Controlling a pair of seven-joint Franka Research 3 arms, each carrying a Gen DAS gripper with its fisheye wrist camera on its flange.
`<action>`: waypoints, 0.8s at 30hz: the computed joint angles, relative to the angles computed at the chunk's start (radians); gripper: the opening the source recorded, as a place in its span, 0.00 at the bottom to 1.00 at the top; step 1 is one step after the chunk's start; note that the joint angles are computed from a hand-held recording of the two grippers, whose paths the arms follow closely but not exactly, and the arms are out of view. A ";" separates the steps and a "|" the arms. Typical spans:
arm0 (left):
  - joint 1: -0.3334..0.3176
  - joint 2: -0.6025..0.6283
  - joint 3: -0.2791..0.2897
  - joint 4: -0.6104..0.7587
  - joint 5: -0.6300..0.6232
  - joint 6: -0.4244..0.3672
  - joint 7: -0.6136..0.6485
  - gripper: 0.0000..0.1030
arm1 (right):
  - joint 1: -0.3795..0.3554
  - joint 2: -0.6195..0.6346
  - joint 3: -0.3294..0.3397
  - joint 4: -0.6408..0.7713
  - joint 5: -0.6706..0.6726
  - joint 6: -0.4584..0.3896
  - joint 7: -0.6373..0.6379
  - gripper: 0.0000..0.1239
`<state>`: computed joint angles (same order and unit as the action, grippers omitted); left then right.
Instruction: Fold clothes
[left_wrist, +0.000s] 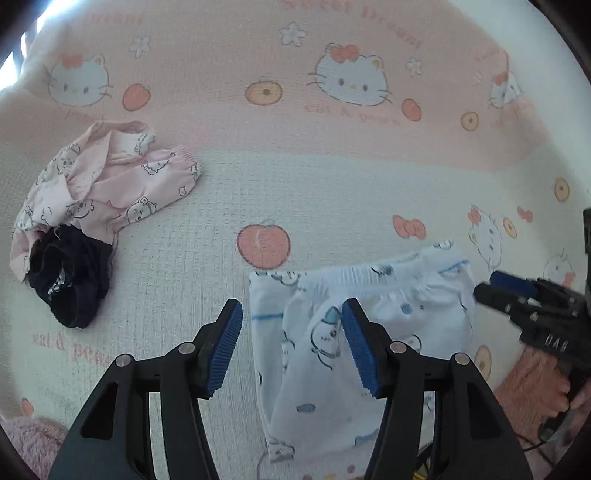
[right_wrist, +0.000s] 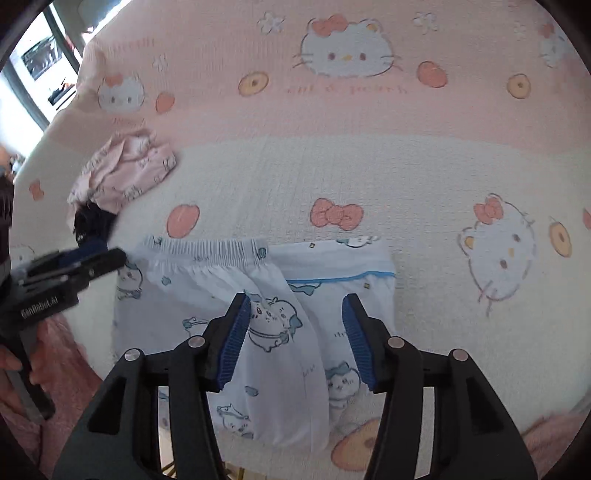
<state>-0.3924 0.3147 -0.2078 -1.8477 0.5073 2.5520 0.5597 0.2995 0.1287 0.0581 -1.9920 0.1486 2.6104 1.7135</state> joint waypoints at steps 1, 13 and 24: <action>-0.013 -0.012 -0.002 -0.014 -0.003 -0.040 -0.025 0.57 | 0.009 -0.043 -0.013 -0.044 -0.045 0.001 0.073 0.43; 0.076 -0.092 -0.092 -0.247 -0.399 0.043 0.047 0.57 | -0.006 -0.098 0.019 -0.172 -0.063 -0.197 0.204 0.43; 0.062 -0.127 -0.090 -0.335 -0.421 0.150 0.028 0.23 | -0.005 -0.103 0.019 -0.200 0.153 -0.147 -0.005 0.10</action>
